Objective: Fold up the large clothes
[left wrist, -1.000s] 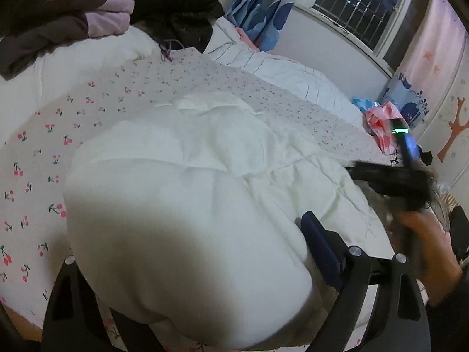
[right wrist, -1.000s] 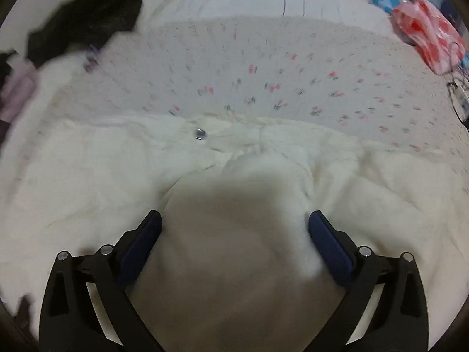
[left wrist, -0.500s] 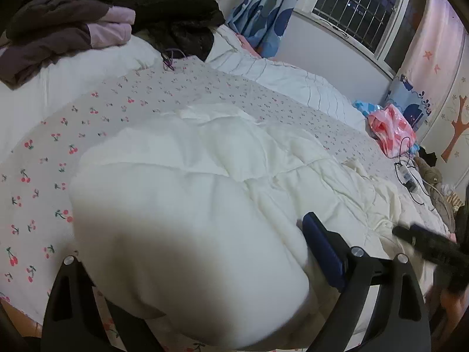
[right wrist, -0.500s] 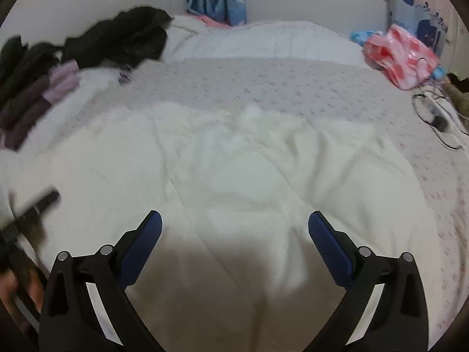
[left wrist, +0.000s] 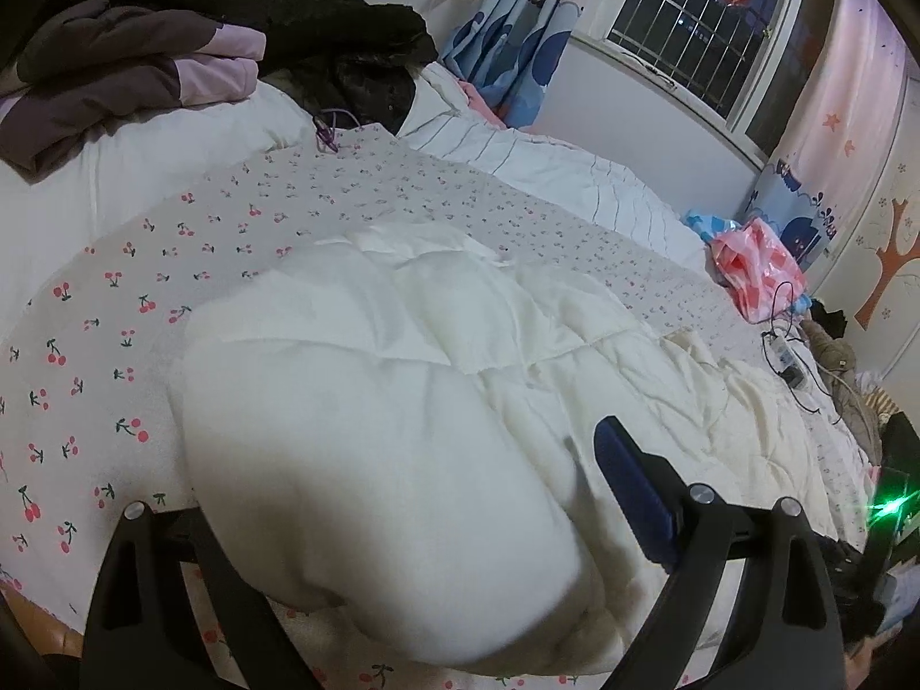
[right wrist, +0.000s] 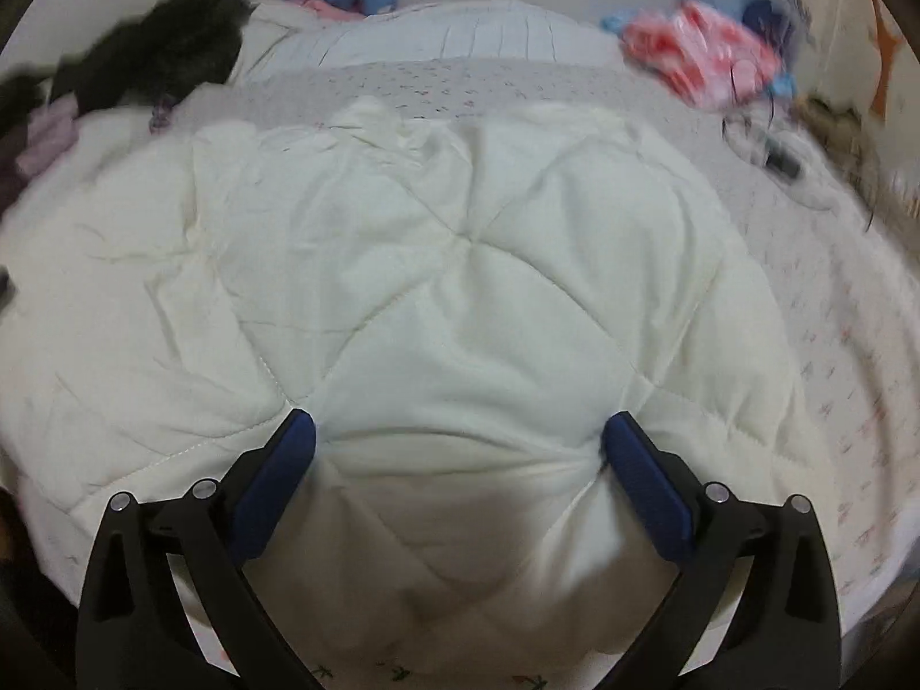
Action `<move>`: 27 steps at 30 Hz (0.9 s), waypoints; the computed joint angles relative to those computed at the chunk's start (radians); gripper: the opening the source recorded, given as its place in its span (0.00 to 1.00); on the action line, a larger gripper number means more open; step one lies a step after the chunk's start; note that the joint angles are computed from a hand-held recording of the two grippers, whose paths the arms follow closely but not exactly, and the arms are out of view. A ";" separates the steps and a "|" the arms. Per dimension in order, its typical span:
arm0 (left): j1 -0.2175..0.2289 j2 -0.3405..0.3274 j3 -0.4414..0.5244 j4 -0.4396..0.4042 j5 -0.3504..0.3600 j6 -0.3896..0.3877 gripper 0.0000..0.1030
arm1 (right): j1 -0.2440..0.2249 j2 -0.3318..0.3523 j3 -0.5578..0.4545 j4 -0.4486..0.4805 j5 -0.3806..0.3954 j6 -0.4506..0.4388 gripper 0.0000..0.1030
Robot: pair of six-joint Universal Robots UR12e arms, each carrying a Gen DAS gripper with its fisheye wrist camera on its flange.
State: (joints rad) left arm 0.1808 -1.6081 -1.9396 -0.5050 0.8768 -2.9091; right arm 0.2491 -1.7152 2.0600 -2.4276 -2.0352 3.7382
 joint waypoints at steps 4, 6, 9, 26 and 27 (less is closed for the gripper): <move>0.003 0.005 0.002 -0.012 -0.001 0.015 0.87 | -0.014 0.013 -0.004 0.000 0.011 0.025 0.95; 0.008 0.005 0.011 -0.060 -0.016 0.039 0.89 | -0.009 0.015 0.011 -0.037 -0.002 0.022 0.95; 0.016 -0.002 0.027 -0.132 -0.038 0.045 0.91 | 0.003 0.016 -0.002 -0.005 -0.009 0.052 0.94; 0.056 -0.066 0.053 -0.257 -0.154 -0.120 0.93 | 0.059 0.068 -0.091 -0.220 0.082 -0.167 0.94; 0.051 -0.066 0.049 -0.235 -0.143 -0.131 0.93 | 0.050 0.074 -0.105 -0.240 0.074 -0.191 0.94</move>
State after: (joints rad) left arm 0.2322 -1.6745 -1.8907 -0.7403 0.7334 -3.0401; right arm 0.2993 -1.6416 1.9551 -2.6672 -1.9617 3.5467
